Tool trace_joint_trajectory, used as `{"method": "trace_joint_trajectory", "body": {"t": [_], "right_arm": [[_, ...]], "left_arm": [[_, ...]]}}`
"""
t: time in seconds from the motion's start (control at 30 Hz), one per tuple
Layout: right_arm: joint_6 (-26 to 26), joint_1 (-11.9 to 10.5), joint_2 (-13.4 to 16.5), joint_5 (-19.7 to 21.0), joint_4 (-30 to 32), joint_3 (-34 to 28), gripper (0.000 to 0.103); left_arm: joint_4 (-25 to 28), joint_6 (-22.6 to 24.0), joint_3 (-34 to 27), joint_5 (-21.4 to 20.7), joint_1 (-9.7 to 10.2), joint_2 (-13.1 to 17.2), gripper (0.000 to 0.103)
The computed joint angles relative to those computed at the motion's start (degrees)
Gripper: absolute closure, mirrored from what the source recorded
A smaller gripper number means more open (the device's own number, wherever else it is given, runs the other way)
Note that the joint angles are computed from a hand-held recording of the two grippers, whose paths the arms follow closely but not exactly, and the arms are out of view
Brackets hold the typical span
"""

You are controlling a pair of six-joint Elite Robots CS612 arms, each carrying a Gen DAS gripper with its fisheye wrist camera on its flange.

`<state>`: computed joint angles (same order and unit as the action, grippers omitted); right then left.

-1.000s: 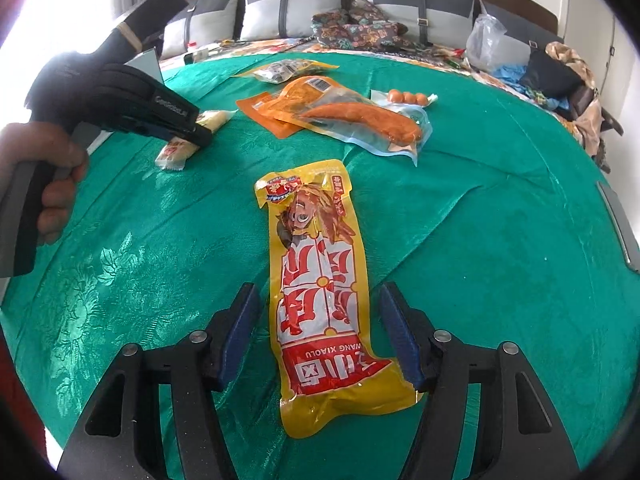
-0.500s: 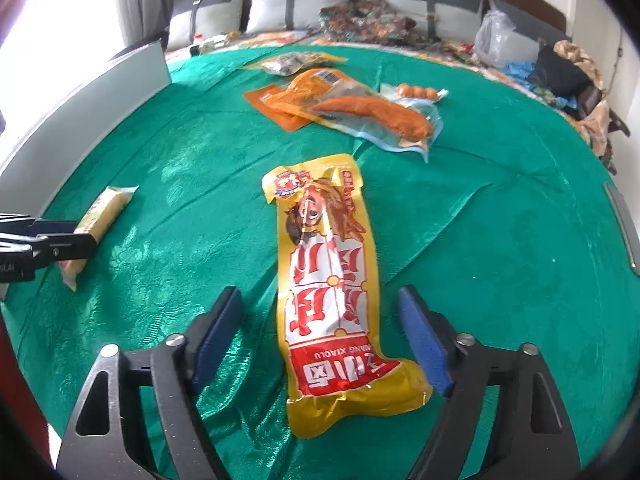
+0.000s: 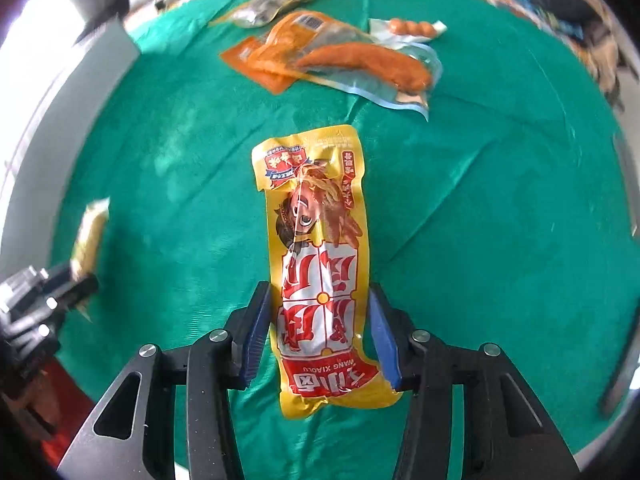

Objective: Organize snacks
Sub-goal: 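Carry both snacks into the white box and open both grippers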

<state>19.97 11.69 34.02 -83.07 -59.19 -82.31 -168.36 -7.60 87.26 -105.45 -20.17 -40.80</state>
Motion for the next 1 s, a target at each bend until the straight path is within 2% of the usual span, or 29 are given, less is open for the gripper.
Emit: {"method": "trace_joint_trajectory", "body": {"t": [0.07, 0.13, 0.27, 0.37, 0.47, 0.5, 0.53, 0.57, 0.6, 0.63, 0.73, 0.83, 0.93, 1.0], "right_arm": [[4.7, -0.7, 0.5, 5.5, -2.7, -1.4, 0.054], [6.9, -0.5, -0.2, 9.5, -5.8, -0.9, 0.054], [7.4, 1.8, -4.9, 17.8, -15.9, 6.0, 0.053], [5.7, 4.5, -9.5, 23.5, -24.1, 13.9, 0.053], [3.8, 7.4, -15.0, 27.0, -32.4, 24.1, 0.052], [3.4, 8.3, -16.6, 27.4, -35.2, 27.4, 0.052], [2.9, 9.1, -18.4, 27.2, -38.3, 30.9, 0.049], [2.9, 9.7, -19.5, 26.3, -40.9, 33.3, 0.042], [3.3, 10.2, -20.6, 25.2, -43.7, 35.4, 0.036], [3.6, 10.5, -21.2, 23.3, -46.2, 36.6, 0.029], [2.9, 10.0, -19.7, 17.8, -48.0, 33.0, 0.027], [-1.1, 8.9, -15.6, 10.1, -43.7, 25.4, 0.024], [-6.8, 7.7, -10.3, -0.4, -36.3, 18.3, 0.024], [-8.6, 6.6, -6.4, -7.0, -29.9, 13.7, 0.024]], "left_arm": [[-2.6, -2.0, 0.9, -2.5, 1.01, -1.1, 0.075], [-5.3, -3.5, 1.9, -3.5, 2.29, -2.5, 0.075], [-8.6, -5.6, 3.1, -0.8, 5.59, -5.4, 0.075], [-8.7, -6.4, 3.4, 5.2, 8.10, -6.9, 0.074], [-6.8, -6.5, 3.0, 11.2, 10.06, -7.4, 0.073], [-6.0, -6.5, 2.9, 14.0, 10.45, -7.4, 0.068], [-4.2, -6.6, 2.6, 17.7, 10.67, -7.3, 0.050], [-3.1, -6.8, 2.5, 20.5, 10.75, -7.3, 0.030], [-2.6, -7.1, 2.6, 22.7, 10.70, -7.2, 0.024], [-2.7, -7.3, 3.2, 24.4, 10.72, -7.3, 0.024], [-5.0, -9.1, 5.1, 24.9, 10.52, -7.6, 0.024], [-6.8, -10.6, 5.7, 21.7, 9.14, -7.6, 0.024], [-8.8, -9.8, 5.0, 17.3, 6.42, -7.2, 0.023], [-9.1, -7.6, 4.6, 14.6, 4.11, -7.1, 0.016]]}}
